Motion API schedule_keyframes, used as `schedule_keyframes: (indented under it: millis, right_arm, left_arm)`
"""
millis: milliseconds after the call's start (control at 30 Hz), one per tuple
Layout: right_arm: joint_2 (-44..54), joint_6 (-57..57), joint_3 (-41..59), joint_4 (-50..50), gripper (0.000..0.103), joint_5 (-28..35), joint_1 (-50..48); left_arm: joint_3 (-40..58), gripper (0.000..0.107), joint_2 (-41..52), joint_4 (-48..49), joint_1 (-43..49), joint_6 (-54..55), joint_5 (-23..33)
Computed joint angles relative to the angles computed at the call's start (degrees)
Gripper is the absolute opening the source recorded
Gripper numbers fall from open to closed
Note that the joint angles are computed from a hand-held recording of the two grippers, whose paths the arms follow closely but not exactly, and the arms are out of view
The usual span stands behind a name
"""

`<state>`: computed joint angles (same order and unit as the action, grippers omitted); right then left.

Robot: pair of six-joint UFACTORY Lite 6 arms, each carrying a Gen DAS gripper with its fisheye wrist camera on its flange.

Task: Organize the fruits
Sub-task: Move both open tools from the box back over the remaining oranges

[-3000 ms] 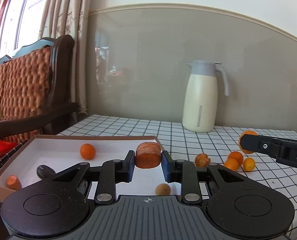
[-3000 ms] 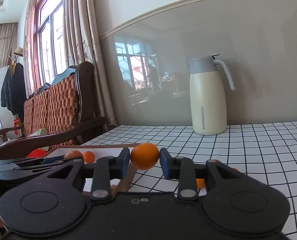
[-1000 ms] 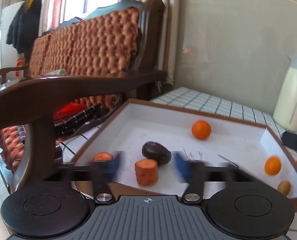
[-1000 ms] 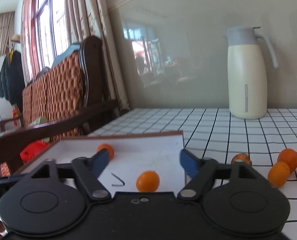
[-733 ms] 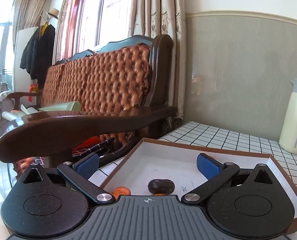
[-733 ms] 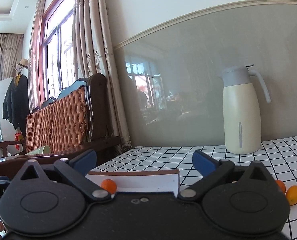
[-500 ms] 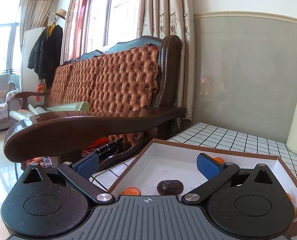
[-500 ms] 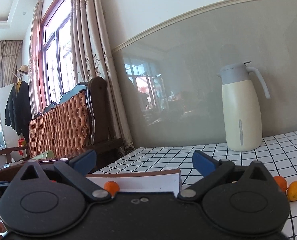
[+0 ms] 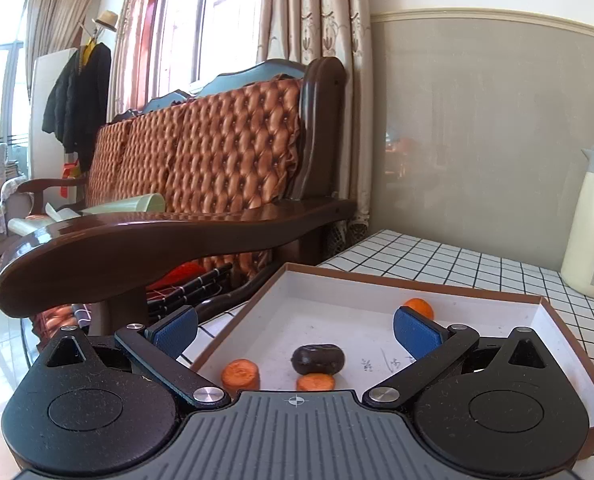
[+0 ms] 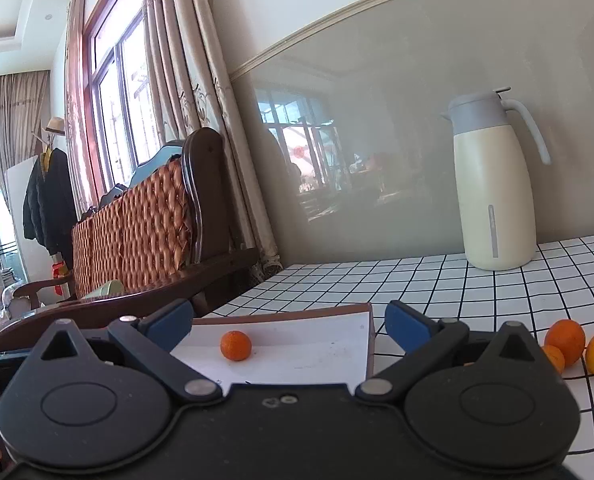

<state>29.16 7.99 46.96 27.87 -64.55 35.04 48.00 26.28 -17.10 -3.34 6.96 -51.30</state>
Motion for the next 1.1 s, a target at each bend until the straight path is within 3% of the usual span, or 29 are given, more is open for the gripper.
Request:
schedule_keyframes:
  millis: [733,1100]
  right_arm:
    - [-13.61,-0.18,-17.25,-0.65,0.097,0.61,-4.36]
    - [-19.36,3.23,-24.52,-2.16,0.097,2.51,-10.42]
  left_arm:
    - [0.96,0.103,0.21,-6.9,-13.71,5.53,0.12]
    - [2.43,0.103,1.84,-5.72,-20.6,5.13,-0.05]
